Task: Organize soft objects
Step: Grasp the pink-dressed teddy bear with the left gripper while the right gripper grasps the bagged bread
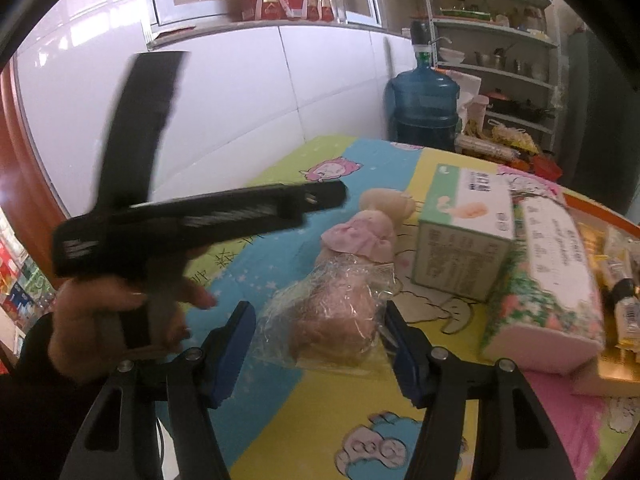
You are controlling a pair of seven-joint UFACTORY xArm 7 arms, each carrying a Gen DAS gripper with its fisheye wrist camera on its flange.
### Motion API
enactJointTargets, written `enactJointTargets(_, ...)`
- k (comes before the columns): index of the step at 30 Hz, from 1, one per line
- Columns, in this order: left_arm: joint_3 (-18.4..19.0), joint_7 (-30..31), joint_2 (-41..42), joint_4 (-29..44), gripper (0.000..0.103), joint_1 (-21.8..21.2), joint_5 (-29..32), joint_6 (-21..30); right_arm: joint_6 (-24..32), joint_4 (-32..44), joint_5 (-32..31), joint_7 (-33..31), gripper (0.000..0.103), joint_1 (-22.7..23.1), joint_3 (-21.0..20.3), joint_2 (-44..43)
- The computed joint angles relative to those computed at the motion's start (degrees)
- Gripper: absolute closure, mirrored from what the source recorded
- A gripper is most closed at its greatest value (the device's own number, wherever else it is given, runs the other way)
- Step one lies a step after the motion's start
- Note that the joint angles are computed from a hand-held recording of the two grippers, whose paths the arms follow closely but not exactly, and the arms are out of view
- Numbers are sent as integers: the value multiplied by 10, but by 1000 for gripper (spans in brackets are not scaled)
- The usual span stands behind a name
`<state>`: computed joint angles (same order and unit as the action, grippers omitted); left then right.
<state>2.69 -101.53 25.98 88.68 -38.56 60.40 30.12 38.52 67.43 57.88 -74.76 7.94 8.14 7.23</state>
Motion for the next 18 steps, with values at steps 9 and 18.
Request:
enactJointTargets(9,-6,157,106,139,31,1,-145,69,29,-15,12,-15,39,-19,-18,-19)
enactJointTargets(18,25,200,143,184,40,-20,-215,92,57,-8,30,-30,39,-34,-28,-14)
